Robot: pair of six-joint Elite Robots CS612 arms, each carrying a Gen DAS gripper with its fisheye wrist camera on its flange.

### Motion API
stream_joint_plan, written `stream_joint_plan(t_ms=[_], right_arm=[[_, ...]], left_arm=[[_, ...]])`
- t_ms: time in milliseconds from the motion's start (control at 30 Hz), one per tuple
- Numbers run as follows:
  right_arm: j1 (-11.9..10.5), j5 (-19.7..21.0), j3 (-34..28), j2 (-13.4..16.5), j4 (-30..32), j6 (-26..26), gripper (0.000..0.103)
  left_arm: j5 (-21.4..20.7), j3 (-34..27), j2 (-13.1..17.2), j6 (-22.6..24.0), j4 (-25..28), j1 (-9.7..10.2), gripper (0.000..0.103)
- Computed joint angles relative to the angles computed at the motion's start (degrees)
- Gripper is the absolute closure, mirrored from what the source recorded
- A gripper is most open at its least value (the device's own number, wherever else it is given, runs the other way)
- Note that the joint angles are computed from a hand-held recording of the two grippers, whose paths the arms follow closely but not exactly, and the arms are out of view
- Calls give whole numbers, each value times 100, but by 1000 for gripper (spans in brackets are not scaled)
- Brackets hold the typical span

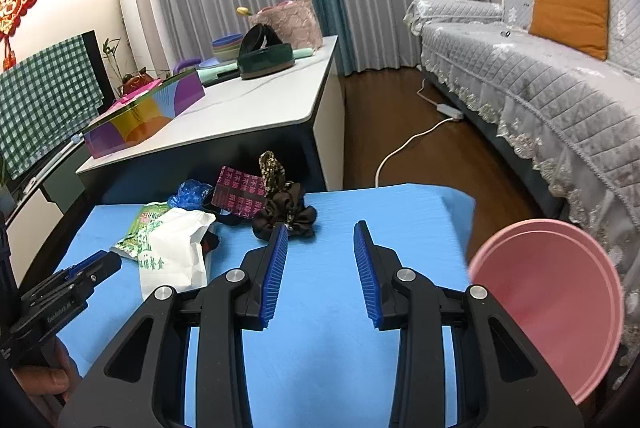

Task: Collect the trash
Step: 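Move both open grippers from the pink bin back over the table trash, then grasp the brown-gold cloth with the right gripper while the left grasps the white printed bag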

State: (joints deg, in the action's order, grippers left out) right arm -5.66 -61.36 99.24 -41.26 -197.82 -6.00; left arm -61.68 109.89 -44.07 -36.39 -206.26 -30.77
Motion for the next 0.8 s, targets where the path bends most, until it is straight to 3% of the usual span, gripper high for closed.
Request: stream_joint_plan(t_ms=[200, 333, 567, 800], right_arm=[[124, 67, -435, 240, 319, 76, 67], [197, 132, -747, 394, 623, 110, 61], [330, 164, -1201, 623, 1128, 120, 47], [398, 169, -1475, 747, 1591, 33, 44]], left_arm=[[-216, -186, 132, 4, -113, 189, 70], [-381, -300, 207, 77, -170, 265, 60], [-662, -469, 312, 85, -114, 355, 60], [-984, -551, 360, 83, -125, 437, 61]])
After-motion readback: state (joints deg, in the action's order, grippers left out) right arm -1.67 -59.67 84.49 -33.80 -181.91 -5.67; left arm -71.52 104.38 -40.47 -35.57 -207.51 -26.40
